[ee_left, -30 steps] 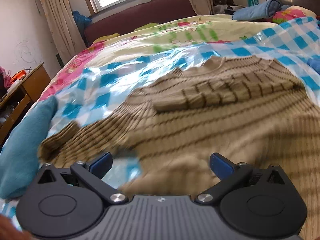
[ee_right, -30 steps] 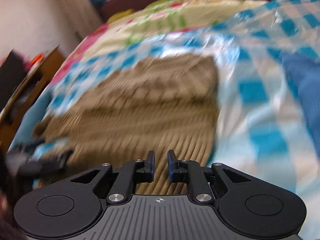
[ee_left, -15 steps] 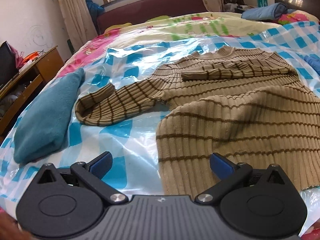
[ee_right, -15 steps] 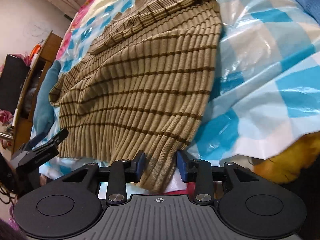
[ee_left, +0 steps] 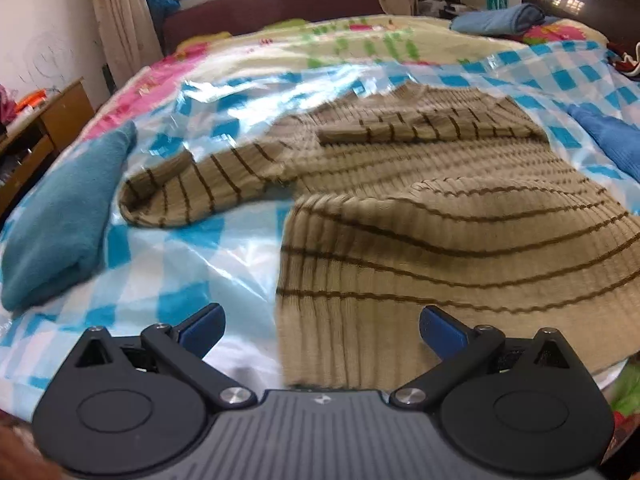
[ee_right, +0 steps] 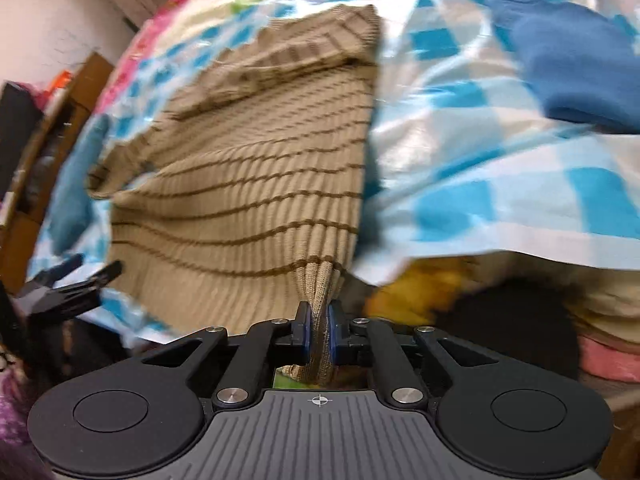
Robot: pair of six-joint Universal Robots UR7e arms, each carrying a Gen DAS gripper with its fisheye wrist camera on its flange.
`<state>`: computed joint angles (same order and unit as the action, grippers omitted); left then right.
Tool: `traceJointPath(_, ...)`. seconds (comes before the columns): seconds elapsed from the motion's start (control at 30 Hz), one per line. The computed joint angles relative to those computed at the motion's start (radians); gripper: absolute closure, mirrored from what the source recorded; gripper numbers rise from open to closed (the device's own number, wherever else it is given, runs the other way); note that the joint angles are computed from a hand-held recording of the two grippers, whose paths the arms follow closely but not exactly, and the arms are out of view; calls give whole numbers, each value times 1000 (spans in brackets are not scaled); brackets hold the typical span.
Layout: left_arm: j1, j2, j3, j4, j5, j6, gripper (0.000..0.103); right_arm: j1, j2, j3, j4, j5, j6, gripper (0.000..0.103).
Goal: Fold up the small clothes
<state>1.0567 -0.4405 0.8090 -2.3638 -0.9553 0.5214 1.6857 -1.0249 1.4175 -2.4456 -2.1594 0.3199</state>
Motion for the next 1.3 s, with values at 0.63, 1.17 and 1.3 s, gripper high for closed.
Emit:
traceJointPath(0.63,14,-56,24,51,5,-61,0,50,317,-345,-85,203,-387,88)
traceJointPath(1.17,47,10,-105,-89,17,-18,0,10,556,-668,395,572,-408,88)
traceJointPath(1.3,57,85,-234,-24,-23,-83,0,17,478,-593,306,552,-392,88)
